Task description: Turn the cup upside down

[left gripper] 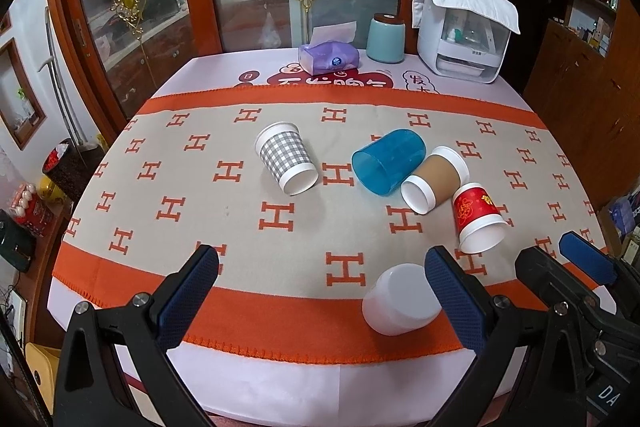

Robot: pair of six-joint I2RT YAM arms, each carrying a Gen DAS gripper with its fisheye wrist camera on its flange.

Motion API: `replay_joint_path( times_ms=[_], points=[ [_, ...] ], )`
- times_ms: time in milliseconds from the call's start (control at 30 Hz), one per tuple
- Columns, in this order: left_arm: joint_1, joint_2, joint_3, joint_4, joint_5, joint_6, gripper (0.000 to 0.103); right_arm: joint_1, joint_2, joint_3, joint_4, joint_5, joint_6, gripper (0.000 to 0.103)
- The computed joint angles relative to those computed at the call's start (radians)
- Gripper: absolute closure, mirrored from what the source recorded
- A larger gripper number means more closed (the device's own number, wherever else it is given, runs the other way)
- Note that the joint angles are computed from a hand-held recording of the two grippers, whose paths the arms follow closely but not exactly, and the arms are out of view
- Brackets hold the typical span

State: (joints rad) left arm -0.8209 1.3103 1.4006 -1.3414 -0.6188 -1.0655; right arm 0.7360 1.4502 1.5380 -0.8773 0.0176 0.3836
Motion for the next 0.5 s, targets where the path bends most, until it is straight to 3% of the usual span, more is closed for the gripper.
replay_joint_path(
  times_ms=[500],
  points=[
    [-0.004, -0.004, 0.000, -0.009, 0.006, -0.006, 0.001, -0.003, -0.001, -0.003, 0.001, -0.005, 0.000, 0.029]
  ],
)
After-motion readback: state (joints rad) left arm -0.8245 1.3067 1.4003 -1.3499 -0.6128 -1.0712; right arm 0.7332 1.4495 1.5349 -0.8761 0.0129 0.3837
